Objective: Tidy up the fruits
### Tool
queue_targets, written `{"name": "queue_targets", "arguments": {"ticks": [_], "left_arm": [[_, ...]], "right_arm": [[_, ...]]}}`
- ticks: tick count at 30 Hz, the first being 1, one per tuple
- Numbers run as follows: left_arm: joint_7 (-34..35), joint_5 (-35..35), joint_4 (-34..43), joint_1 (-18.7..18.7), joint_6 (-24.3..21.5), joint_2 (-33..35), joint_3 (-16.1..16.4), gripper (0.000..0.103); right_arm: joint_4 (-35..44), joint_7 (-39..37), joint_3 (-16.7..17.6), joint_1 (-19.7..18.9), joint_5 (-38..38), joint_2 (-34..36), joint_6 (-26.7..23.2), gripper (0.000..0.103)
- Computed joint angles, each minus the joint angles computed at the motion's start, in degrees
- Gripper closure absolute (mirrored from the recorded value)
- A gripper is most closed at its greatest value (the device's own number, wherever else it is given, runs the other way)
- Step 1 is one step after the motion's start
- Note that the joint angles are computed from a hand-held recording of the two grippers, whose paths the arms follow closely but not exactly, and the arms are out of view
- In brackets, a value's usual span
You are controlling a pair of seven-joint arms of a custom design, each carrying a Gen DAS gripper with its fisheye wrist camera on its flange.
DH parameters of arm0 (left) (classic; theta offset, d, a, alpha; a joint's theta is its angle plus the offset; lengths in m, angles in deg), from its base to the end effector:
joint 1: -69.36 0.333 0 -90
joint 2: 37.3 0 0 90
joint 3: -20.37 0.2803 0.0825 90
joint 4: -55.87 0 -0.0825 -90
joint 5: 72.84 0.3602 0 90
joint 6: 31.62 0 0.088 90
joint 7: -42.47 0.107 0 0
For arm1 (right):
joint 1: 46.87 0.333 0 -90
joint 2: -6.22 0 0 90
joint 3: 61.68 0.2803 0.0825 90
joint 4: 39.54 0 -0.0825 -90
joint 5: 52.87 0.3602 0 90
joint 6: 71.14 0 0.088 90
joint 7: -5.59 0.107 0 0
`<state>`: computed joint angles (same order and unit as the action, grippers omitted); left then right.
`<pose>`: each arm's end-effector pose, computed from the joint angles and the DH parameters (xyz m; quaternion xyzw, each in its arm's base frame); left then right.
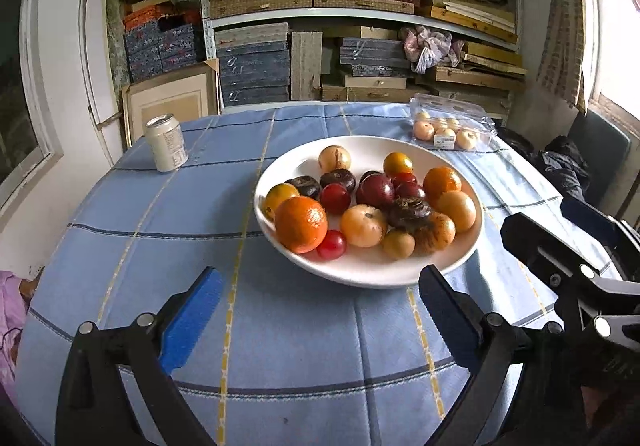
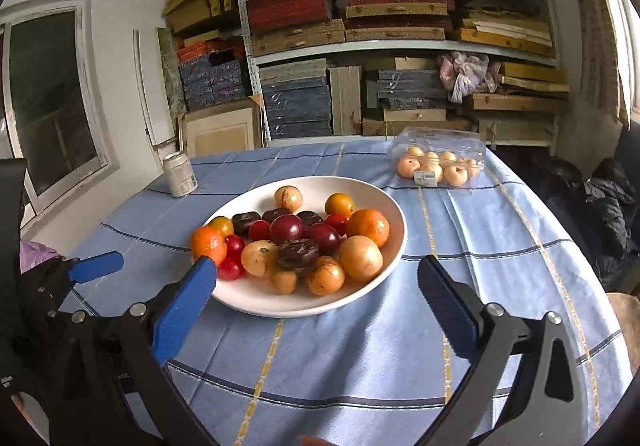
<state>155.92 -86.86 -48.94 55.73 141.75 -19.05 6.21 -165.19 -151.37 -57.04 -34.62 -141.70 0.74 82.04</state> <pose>0.5903 -0.2718 0.4477 -0.4142 0.8005 -0.3753 0.2163 0.4938 0.1822 0.4424 -0.4725 0.7095 -0.3852 0.3535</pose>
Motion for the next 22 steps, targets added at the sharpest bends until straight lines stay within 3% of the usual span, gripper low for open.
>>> {"name": "queue_targets", "arguments": {"ticks": [5,8,13,18,22], "left_arm": [[0.6,-0.4,-0.2,0.3,0.7,0.1,-0.3,0.004],[2.4,-2.1,-0.6,1.7,1.4,0.1,-2.0,0.004],[0.5,-0.8,-1.0,-0.3,2.9,0.0,0.2,0.004],[-3.6,2.5,0.1,-2.5,0.7,0.4,3.2,0.004],[-3.8,2.9,0.2,-1.5,0.5,0.3,2.3,0.004]], "right_arm": [[0.0,0.2,-0.1,0.0,0.0,0.0,0.3,0.004],[0.1,0.5,-0.8,-0.5,0.4,0.5,3.5,0.004],[0.2,-0.2,-0.5,-0.5,1.1,0.6,2.7,0.004],[0.3,-0.6,-0.4,-0.3,1.3,0.7,1.7,0.004],[0.3,-0.1,-0.4,-0.3,0.8,0.7,1.7,0.004]]}}
